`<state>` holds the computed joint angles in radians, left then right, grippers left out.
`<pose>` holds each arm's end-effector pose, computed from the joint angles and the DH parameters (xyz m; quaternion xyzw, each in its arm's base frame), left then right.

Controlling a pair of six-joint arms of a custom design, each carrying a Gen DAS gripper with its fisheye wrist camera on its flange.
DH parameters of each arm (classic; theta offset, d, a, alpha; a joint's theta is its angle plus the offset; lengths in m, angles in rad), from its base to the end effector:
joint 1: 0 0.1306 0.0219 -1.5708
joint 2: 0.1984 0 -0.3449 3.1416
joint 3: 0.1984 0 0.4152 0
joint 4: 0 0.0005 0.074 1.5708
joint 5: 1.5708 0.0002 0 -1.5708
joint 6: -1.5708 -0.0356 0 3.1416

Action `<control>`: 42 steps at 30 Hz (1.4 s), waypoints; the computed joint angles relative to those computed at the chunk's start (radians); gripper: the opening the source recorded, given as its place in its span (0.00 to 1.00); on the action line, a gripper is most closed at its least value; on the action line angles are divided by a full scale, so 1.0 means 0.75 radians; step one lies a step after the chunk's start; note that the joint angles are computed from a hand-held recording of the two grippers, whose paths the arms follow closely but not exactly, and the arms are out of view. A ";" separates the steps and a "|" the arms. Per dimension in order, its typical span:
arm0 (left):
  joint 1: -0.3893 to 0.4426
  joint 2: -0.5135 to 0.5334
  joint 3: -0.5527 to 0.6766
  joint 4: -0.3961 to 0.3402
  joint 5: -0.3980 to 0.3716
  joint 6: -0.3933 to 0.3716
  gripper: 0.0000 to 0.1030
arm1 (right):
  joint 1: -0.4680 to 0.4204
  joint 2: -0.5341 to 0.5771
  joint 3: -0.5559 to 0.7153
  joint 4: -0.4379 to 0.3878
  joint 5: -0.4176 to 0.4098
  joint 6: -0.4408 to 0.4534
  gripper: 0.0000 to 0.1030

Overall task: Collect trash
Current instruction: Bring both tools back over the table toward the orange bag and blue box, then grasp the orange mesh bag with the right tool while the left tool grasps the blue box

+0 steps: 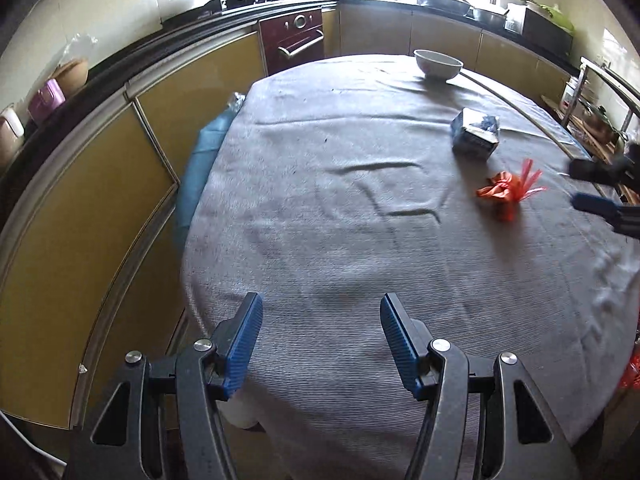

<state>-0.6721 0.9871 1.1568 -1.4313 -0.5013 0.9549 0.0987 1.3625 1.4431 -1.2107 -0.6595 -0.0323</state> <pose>0.2712 -0.1946 0.4200 -0.1727 0.9423 0.0600 0.2806 0.4713 0.0681 0.4165 -0.1014 0.9204 0.3288 0.1857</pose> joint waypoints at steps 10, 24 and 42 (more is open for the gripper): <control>0.053 -0.050 -0.067 0.056 0.055 -0.025 0.60 | 0.163 0.325 0.216 -0.004 0.274 -0.264 0.56; 0.122 0.078 0.052 0.143 0.078 -0.184 0.60 | 0.205 0.211 0.072 0.131 0.521 0.114 0.38; 0.236 1.064 1.094 0.175 0.300 -0.624 0.75 | -0.264 -0.087 -0.209 0.010 0.209 0.325 0.38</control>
<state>-0.4950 1.7850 1.9771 -1.2999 -0.2764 0.4866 -0.0993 1.2972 1.2862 -1.2034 -0.5026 0.2118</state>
